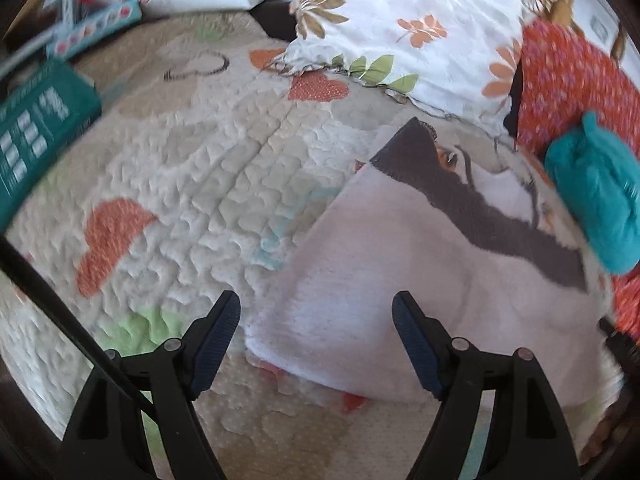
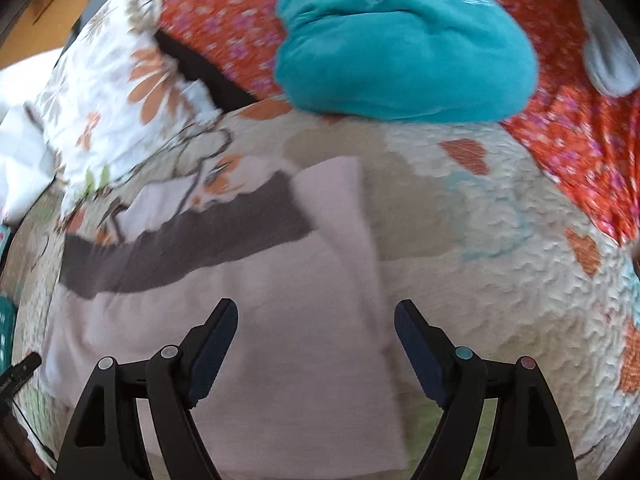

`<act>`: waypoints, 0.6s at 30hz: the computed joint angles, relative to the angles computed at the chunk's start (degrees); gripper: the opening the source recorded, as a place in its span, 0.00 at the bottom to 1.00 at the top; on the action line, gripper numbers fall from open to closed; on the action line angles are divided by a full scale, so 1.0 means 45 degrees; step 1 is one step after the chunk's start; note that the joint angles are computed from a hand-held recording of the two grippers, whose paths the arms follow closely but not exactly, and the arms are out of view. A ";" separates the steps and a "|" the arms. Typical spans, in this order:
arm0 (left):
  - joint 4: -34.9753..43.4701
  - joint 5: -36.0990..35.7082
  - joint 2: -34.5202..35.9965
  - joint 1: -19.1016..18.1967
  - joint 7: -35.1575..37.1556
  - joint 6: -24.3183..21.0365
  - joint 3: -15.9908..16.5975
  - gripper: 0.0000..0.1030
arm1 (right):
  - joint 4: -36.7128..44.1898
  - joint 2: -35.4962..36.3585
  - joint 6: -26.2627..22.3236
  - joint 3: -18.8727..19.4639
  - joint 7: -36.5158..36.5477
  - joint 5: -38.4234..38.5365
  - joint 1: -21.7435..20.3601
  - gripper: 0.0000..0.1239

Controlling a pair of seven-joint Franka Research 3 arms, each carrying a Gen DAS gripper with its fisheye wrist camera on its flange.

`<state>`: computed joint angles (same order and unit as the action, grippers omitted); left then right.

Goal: Fold small clothes
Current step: 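Grasp the side edge of the folded sweater with both grippers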

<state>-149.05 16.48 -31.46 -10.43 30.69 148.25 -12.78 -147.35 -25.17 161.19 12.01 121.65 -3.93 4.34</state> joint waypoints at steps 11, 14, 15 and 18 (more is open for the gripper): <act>0.1128 -0.0356 0.1589 -0.1762 0.1644 0.1508 -0.0551 0.75 | -0.0642 0.0042 0.0792 -0.5701 -0.5823 0.9586 0.4893 0.72; 0.1570 -0.0064 0.2171 -0.2052 0.1915 0.2006 -0.0979 0.75 | -0.0283 0.0391 0.0730 -0.5920 -0.7219 1.0638 0.5142 0.72; 0.1683 0.0036 0.2328 -0.2122 0.1947 0.2160 -0.1081 0.75 | -0.0138 0.0548 0.0744 -0.6000 -0.7731 1.1023 0.5247 0.72; 0.2279 0.0021 0.3025 -0.2685 0.2603 0.2568 -0.1180 0.75 | 0.0451 0.1068 0.0532 -0.6468 -0.9634 1.2468 0.5720 0.72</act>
<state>-138.79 16.58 -17.85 -22.52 42.40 159.81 -18.09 -145.32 -20.37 163.58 -17.10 78.29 52.18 30.08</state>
